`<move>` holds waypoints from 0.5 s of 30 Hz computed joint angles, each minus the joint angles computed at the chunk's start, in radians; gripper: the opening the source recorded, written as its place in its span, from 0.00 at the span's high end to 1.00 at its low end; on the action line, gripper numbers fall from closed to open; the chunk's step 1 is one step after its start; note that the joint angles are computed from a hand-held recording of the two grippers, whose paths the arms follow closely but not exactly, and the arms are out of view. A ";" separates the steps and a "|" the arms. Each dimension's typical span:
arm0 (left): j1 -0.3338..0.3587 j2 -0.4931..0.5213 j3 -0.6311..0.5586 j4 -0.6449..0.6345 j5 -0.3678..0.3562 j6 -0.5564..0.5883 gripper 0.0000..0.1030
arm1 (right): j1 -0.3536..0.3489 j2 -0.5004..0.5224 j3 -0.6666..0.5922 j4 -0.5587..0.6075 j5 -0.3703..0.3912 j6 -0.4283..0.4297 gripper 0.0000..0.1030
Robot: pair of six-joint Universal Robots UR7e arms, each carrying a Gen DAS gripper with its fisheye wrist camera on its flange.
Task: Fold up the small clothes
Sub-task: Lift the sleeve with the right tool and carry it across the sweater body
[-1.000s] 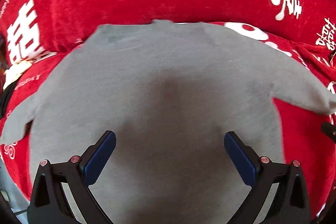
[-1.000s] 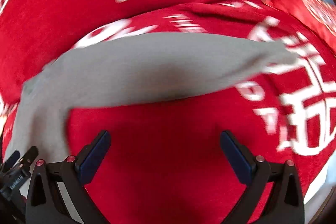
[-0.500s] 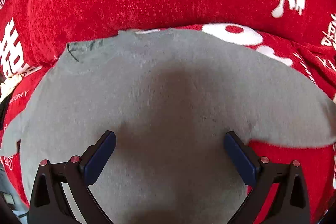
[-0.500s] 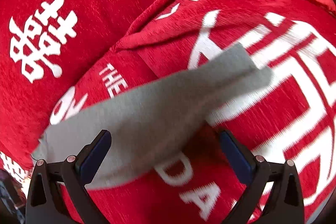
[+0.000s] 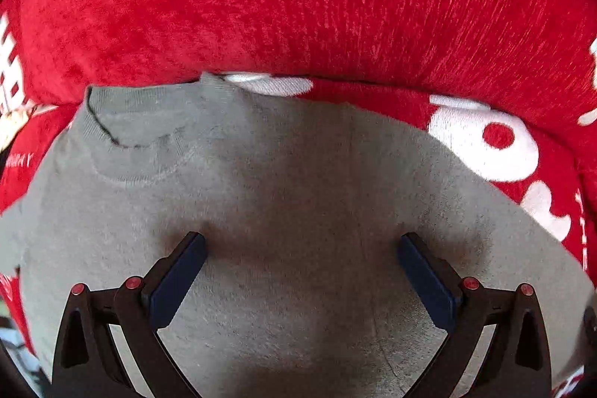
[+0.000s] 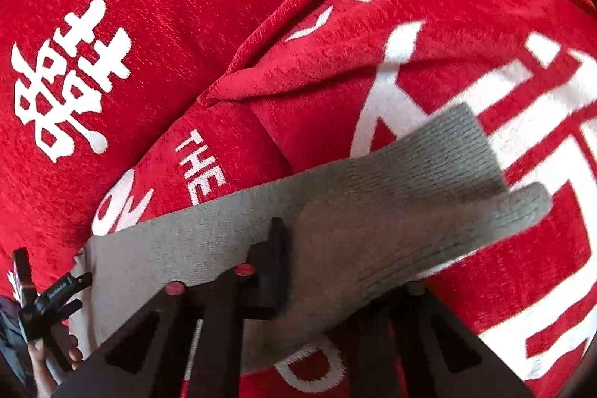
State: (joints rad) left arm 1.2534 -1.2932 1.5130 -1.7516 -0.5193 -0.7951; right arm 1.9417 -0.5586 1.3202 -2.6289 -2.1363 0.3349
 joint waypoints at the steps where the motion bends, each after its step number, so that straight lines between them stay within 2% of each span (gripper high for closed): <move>1: -0.009 -0.015 0.031 -0.022 -0.002 0.004 0.00 | 0.001 -0.001 0.000 -0.002 -0.002 -0.008 0.91; 8: -0.112 -0.144 0.258 -0.105 -0.005 -0.013 0.00 | 0.030 -0.022 0.028 -0.094 -0.045 -0.054 0.94; 9: -0.119 -0.149 0.269 -0.100 -0.029 -0.006 0.00 | 0.033 -0.026 0.031 -0.096 -0.052 -0.051 0.94; 12: -0.162 -0.162 0.310 -0.086 -0.012 0.030 0.00 | 0.046 -0.039 0.047 -0.125 -0.064 -0.045 0.95; 15: -0.159 -0.160 0.269 -0.059 -0.050 0.054 0.00 | 0.055 -0.037 0.039 -0.095 -0.096 -0.056 0.95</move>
